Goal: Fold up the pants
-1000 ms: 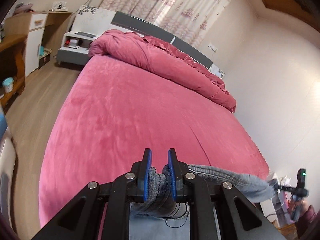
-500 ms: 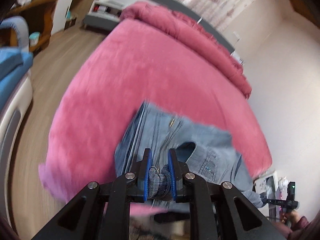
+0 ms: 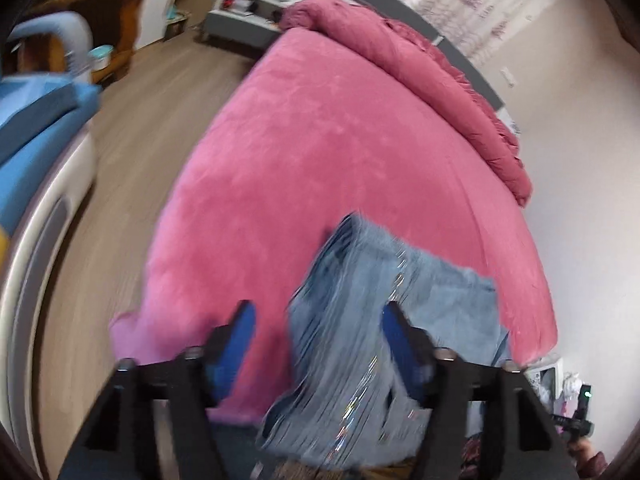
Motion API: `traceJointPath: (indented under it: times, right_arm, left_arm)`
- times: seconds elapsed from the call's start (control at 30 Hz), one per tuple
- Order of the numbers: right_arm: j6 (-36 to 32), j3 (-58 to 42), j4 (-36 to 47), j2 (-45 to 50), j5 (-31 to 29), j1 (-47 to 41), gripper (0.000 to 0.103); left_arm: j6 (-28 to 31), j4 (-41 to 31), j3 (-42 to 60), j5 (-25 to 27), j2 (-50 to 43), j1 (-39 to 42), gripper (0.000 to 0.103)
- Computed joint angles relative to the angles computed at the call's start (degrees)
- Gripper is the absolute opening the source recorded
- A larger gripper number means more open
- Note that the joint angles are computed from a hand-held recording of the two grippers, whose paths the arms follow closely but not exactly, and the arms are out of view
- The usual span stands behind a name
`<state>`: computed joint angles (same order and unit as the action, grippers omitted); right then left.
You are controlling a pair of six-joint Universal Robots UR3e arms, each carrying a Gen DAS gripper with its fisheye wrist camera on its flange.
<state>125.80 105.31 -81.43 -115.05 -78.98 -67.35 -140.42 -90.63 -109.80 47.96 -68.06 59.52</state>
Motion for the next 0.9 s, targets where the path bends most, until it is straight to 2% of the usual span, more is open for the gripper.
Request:
traceJointPath:
  times: [0.07,0.1,0.13,0.27,0.33,0.4,0.53,0.63,0.73,0.8,0.87,0.9]
  right_arm:
    - [0.5,-2.9,-0.4,1.6,3.4,1.7,0.044]
    - [0.5,-4.6,0.5,3.2,4.6,2.8,0.048]
    - [0.5,-6.3,1.7,5.7,6.2,4.2,0.057]
    - [2.5,-6.6,2.5,13.2,9.5,7.0,0.075]
    - [4.1,-3.0,-2.0,15.4,10.7,6.5,0.076]
    - [5.1,-0.9,-4.6,18.0,11.9,5.2,0.077]
    - [7.1,2.3,-13.9,21.9,12.2,5.7,0.080]
    - [3.9,2.4,-18.0,22.7,12.0,8.9,0.081]
    - [1.0,-0.1,-19.3,24.2,10.5,14.4,0.081]
    - [-0.9,-2.1,-19.1,25.4,9.9,17.9,0.081]
    - [-1.7,-3.0,-21.3,26.6,7.7,22.0,0.082]
    - [-1.5,-3.0,-23.8,27.2,6.8,23.9,0.082]
  left_arm:
    - [-5.6,8.0,1.8,-0.1,-6.2,-6.6,0.088]
    - [-9.2,12.7,2.9,0.8,-9.5,-9.9,0.088]
    - [-12.3,17.1,4.2,1.8,-13.1,-13.1,0.088]
    - [-17.9,22.8,10.8,4.6,-24.6,-21.3,0.089]
    - [-20.2,26.1,12.5,7.2,-28.3,-24.3,0.090]
    - [-21.0,29.4,12.6,9.0,-30.1,-26.0,0.103]
    - [-22.3,28.6,16.2,11.4,-33.7,-28.3,0.103]
    - [-23.2,27.3,19.5,13.3,-36.2,-30.4,0.103]
    - [-24.9,25.9,22.0,13.7,-38.5,-31.5,0.100]
    - [-26.6,26.3,23.1,13.9,-40.2,-32.4,0.084]
    - [-27.4,28.4,23.1,16.2,-41.1,-33.9,0.079]
    - [-26.9,29.9,22.6,16.7,-41.2,-34.4,0.073]
